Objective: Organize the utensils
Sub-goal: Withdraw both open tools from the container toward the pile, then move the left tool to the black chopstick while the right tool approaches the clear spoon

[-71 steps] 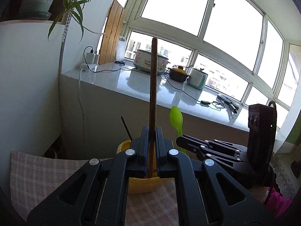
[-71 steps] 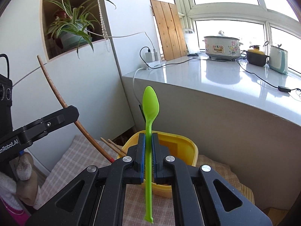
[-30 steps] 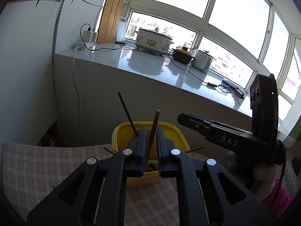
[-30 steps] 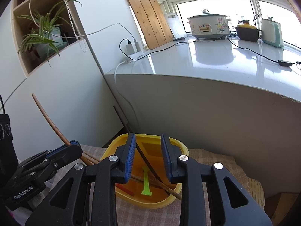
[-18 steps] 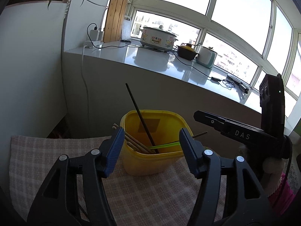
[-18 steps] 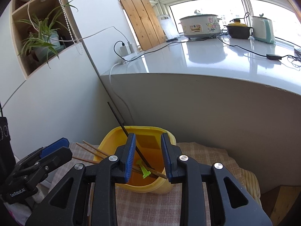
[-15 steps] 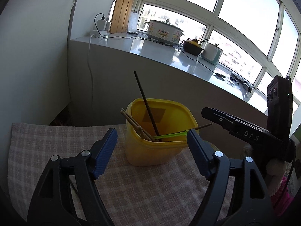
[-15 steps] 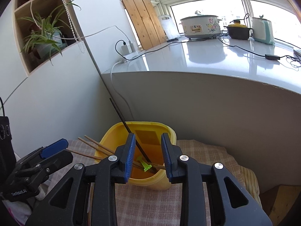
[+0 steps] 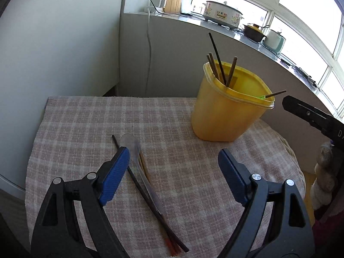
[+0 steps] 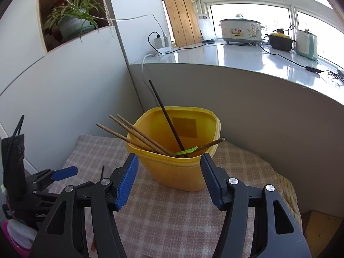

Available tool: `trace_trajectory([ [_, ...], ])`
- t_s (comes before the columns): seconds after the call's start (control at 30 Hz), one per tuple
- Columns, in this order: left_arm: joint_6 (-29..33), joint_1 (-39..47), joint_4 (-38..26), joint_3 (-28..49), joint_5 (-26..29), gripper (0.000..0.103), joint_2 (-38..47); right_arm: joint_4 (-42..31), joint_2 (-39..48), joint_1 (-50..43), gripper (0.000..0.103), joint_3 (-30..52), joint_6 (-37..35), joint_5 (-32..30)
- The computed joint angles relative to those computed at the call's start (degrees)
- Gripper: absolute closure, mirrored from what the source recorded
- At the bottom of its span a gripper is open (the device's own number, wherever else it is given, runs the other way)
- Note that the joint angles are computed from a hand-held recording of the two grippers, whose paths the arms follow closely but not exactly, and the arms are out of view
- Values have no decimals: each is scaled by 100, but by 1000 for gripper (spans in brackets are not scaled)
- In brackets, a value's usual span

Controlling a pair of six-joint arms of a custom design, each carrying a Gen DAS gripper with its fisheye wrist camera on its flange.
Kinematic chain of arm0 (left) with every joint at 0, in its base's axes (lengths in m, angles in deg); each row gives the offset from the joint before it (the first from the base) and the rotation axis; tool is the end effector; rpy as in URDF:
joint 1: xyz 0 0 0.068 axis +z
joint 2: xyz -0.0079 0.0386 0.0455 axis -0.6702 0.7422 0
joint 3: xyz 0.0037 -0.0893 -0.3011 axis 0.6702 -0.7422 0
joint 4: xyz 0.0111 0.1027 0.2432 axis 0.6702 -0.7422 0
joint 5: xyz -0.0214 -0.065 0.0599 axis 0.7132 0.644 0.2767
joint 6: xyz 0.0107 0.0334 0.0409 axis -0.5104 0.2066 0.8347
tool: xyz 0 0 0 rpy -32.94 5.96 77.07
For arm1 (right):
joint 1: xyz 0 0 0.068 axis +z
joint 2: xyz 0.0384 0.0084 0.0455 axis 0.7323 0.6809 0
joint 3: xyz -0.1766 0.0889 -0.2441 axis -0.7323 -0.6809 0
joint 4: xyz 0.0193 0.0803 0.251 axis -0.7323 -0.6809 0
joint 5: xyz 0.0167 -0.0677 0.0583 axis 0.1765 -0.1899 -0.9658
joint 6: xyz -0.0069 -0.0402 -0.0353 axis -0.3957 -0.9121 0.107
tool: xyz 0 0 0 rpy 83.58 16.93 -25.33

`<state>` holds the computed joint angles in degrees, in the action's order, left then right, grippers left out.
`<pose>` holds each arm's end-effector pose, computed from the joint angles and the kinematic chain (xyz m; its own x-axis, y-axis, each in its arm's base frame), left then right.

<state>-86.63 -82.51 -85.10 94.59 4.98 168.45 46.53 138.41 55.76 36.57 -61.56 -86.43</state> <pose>0.2646 -0.2058 0.3288 -0.7085 -0.2489 -0.6604 -0.1559 0.9678 -0.1976 0.3277 0.0628 0.3429 -0.6220 -0.1334 -0.7715 -0.4345 0.8786 0.1984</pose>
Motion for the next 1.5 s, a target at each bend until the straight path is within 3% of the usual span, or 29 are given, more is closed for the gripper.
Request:
trace_trajectory([
  [0.23,-530,-253,-36,-563,-356,16,-556,-246,-134,315,21,-142,67,250],
  [0.63,-952,-380,111,-1113,-331,16,-981,-393,-370,583,20,-736,124,319],
  [1.03,-1147,-561,-457,-1171,-781,16,-753,96,-742,824,20,-1331,114,726],
  [1.17,-1194,-530,-382,-1296,-666,16,-761,139,-728,903,20,-1364,77,831],
  [1.5,-1471,-741,27,-2047,-1013,16,-1166,459,-812,965,20,-1672,137,858],
])
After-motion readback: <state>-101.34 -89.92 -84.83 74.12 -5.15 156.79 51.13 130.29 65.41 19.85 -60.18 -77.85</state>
